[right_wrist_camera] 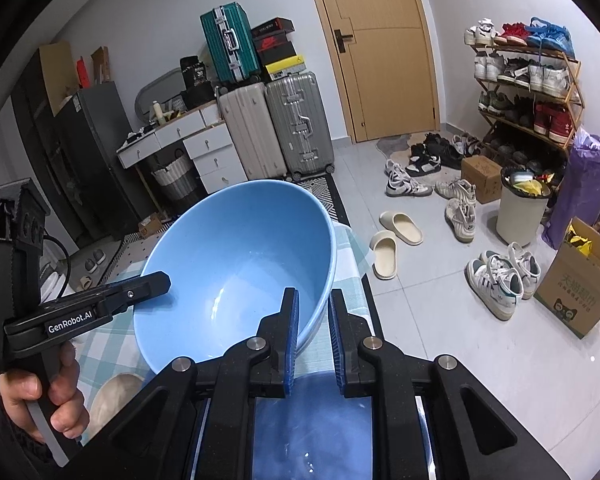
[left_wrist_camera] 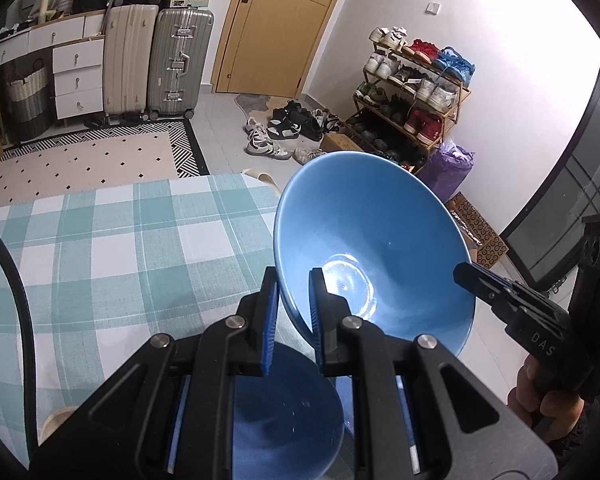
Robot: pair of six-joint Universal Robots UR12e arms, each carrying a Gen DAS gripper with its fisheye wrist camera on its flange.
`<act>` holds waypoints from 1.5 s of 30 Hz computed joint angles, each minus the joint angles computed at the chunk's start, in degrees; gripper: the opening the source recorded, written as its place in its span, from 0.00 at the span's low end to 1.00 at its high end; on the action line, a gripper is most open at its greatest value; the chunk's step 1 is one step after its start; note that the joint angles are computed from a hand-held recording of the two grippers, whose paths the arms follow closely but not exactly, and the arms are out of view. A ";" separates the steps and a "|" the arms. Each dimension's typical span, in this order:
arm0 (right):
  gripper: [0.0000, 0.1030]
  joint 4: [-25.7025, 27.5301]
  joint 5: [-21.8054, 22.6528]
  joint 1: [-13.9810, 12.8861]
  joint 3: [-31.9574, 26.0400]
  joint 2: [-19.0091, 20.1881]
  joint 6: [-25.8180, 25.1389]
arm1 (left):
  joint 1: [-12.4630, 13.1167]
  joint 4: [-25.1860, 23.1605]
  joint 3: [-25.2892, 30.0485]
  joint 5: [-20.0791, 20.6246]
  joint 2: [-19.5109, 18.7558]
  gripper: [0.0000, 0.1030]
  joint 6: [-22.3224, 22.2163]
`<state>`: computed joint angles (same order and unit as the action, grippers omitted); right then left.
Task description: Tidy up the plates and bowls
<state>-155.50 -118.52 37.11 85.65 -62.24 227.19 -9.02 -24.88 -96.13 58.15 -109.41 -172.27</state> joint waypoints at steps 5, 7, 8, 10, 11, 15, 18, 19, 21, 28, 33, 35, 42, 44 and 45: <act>0.15 -0.30 -0.95 1.12 0.11 -0.50 0.01 | 0.44 0.82 -2.52 -0.09 2.61 0.12 0.36; 0.15 -0.77 -1.42 1.57 0.37 -0.77 0.07 | 0.62 1.02 -3.90 0.03 3.99 0.12 0.69; 0.15 -1.03 -1.51 1.62 0.65 -0.95 0.03 | 0.50 1.16 -4.08 0.22 4.09 0.12 0.63; 0.15 -1.08 -1.81 1.98 0.93 -1.24 0.10 | 0.63 1.81 -5.00 0.16 4.87 0.12 0.81; 0.15 -1.20 -1.97 2.13 1.10 -1.34 0.04 | 0.74 2.03 -5.56 -0.03 5.40 0.12 0.90; 0.15 -1.55 -2.60 2.88 1.49 -1.66 0.05 | 1.15 2.18 -7.55 -0.31 7.38 0.12 1.15; 0.15 -2.06 -3.03 3.42 1.85 -1.90 0.15 | 1.36 2.35 -8.57 -0.25 8.25 0.12 1.23; 0.15 -2.05 -3.17 3.65 1.85 -1.92 0.13 | 1.52 2.43 -9.09 -0.26 8.69 0.12 1.39; 0.15 -1.97 -3.09 3.95 1.77 -1.86 0.10 | 1.87 2.25 -9.81 -0.43 9.26 0.12 1.24; 0.15 -3.08 -2.26 4.65 1.71 -1.22 -0.17 | 2.96 2.81 -11.99 -0.12 10.45 0.12 1.46; 0.15 -3.44 -1.32 4.81 1.39 -0.56 0.06 | 3.37 3.07 -12.61 0.17 10.33 0.12 1.58; 0.15 -3.49 -1.10 4.84 1.18 -0.30 0.00 | 3.46 3.44 -12.96 0.26 10.26 0.12 1.65; 0.15 -3.89 -0.53 5.13 0.85 0.28 -0.39 | 4.16 3.58 -13.58 -0.60 9.63 0.12 1.60; 0.15 -3.78 -0.43 5.26 0.66 0.53 -0.59 | 4.34 3.66 -13.85 -0.48 9.54 0.12 1.66; 0.15 -3.90 -0.19 5.22 0.67 0.57 -0.55 | 4.43 3.80 -13.84 -0.46 9.33 0.12 1.73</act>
<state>-159.40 -118.71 42.33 86.32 -61.67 226.64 -4.59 -21.08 -109.96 57.69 -100.08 -170.55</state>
